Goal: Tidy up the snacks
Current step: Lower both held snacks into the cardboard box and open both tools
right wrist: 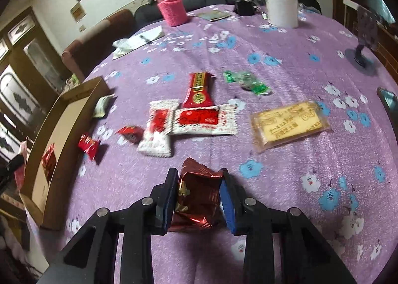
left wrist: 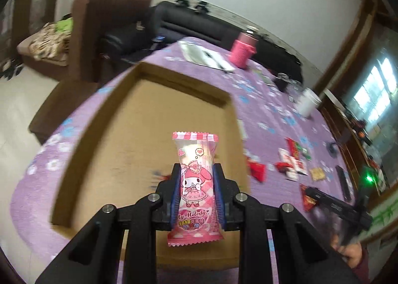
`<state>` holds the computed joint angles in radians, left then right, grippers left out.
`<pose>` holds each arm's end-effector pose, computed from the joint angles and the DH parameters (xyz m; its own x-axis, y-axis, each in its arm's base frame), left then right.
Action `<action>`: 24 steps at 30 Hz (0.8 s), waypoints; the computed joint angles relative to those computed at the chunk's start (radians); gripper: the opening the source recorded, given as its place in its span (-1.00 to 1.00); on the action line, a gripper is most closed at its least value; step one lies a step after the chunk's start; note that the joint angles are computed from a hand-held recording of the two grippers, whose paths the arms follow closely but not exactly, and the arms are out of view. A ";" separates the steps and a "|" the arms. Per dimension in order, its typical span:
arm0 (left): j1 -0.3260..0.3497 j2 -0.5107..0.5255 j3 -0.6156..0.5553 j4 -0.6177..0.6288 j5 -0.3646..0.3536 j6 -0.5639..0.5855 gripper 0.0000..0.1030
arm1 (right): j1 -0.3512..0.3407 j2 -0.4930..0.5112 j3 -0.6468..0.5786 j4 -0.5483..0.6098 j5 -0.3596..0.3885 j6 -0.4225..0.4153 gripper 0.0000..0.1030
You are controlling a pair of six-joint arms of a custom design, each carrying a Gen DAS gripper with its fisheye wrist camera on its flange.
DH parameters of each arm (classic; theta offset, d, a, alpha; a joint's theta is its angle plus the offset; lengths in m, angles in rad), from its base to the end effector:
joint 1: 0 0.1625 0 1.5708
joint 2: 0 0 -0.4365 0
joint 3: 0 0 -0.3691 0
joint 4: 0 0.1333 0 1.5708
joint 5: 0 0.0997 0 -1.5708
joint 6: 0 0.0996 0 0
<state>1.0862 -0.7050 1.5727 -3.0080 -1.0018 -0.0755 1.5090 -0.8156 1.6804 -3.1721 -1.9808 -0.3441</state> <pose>-0.1608 -0.7068 0.1469 -0.9079 0.0788 -0.4118 0.3248 0.7533 -0.5719 0.0518 -0.6784 0.1988 -0.8616 0.0555 0.5046 -0.2601 0.8053 -0.5327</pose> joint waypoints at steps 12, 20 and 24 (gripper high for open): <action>0.068 -0.012 -0.012 0.044 0.064 -0.065 -0.55 | 0.105 0.013 -0.022 0.062 0.137 -0.077 -0.30; 0.073 -0.014 -0.015 0.041 0.033 -0.075 -0.44 | 0.189 0.153 -0.153 0.251 0.181 -0.122 -0.30; 0.064 -0.036 0.021 -0.014 0.025 -0.060 -0.13 | 0.217 0.230 -0.214 0.293 0.162 -0.153 -0.29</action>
